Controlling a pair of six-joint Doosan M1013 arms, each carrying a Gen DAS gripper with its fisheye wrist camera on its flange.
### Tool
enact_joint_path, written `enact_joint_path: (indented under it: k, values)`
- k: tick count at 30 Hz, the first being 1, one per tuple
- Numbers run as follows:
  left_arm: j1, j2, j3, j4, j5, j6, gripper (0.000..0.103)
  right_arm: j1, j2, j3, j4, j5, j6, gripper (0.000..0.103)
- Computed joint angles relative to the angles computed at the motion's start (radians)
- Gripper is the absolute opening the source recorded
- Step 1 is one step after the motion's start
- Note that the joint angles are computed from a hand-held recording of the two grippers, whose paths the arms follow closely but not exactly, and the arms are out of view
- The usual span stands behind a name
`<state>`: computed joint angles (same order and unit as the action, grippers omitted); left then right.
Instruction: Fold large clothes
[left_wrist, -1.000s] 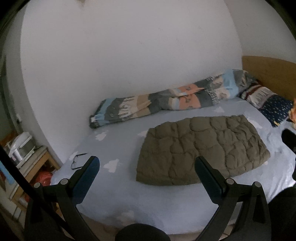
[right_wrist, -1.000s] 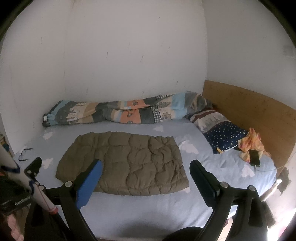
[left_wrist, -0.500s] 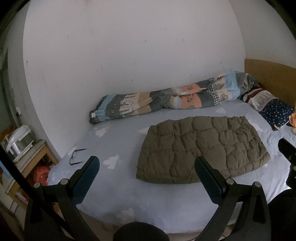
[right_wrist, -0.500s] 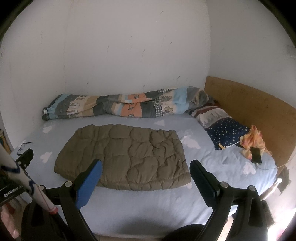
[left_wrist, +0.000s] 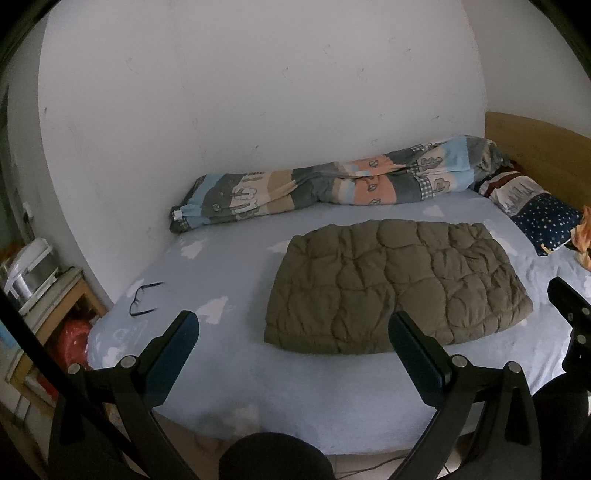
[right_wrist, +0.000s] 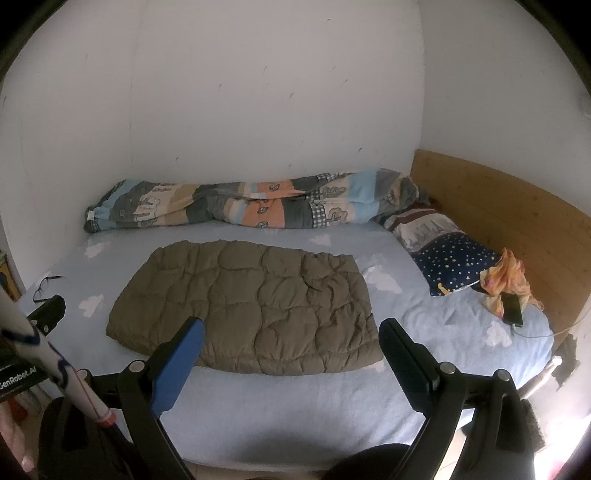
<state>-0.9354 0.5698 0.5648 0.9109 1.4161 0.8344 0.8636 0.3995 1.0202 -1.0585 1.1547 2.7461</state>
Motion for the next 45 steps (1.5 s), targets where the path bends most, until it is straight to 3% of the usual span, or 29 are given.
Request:
enact_joint_path:
  k: [45]
  values:
    - [-0.005, 0.006, -0.006, -0.003, 0.013, -0.002, 0.102, -0.010, -0.026, 0.058, 0.030, -0.037, -0.015, 0.097]
